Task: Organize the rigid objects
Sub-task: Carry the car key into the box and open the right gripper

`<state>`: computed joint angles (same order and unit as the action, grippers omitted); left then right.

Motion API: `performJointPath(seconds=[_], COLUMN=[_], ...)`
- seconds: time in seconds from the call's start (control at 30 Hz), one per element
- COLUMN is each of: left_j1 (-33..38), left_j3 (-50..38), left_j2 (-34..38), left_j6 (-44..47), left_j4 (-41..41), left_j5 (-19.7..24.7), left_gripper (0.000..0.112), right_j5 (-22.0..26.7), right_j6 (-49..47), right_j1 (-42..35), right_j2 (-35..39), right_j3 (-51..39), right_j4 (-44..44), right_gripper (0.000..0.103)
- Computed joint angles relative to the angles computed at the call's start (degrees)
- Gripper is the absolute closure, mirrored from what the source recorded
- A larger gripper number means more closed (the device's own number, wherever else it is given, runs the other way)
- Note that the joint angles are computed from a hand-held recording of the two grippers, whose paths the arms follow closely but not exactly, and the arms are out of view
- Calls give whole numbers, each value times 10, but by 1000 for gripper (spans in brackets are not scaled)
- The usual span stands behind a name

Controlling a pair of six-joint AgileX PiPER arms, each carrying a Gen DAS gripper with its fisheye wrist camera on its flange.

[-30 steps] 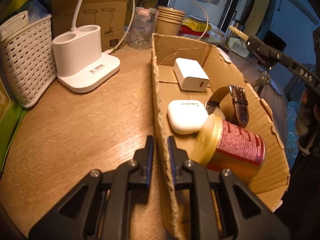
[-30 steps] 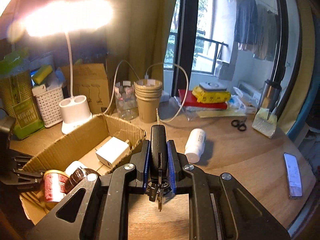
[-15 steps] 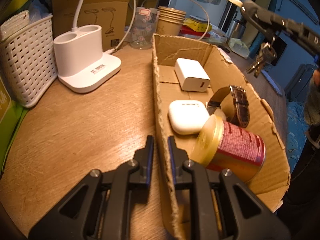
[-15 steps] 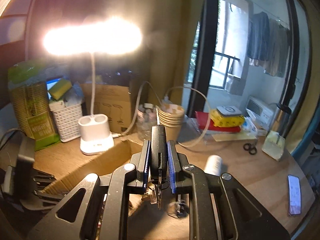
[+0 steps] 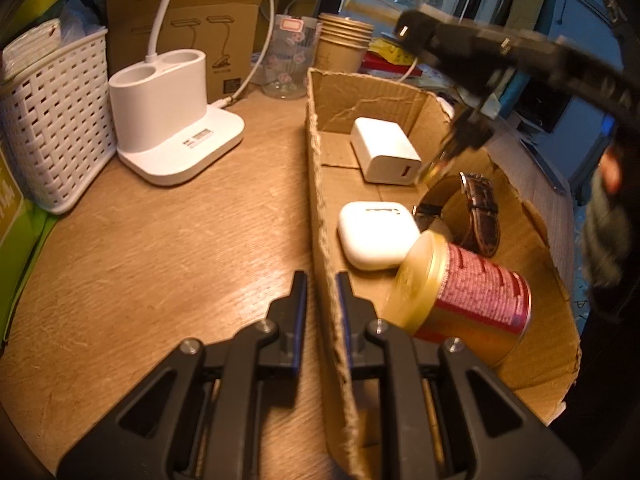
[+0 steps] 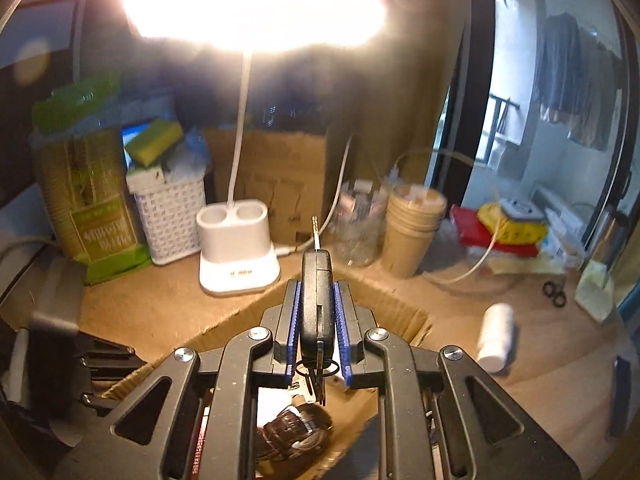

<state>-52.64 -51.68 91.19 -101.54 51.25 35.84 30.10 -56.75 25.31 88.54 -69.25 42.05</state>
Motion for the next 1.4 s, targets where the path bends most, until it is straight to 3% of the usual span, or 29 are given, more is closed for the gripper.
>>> performJointPath(seconds=[0.63,1.03,1.17,1.33,1.4], left_j1=[-1,1,1,2,3], left_j3=[1,1,0,1,1], left_j2=[-3,-2,-1,-1,-1], left_j6=[-2,-1,1,0,0], left_j4=[0,1,1,0,1], left_j5=[1,2,2,1,0], left_gripper=[97,97,97,97,97], right_j5=[-22,-64,-44,-33,-22], right_j6=[152,359,413,386,360], right_j1=[68,92,108,126,123], right_j2=[26,-3,3,1,7], right_j3=[15,45,36,35,30], right_j4=[-154,-328,-391,-372,-350], right_gripper=[85,85,85,84,75])
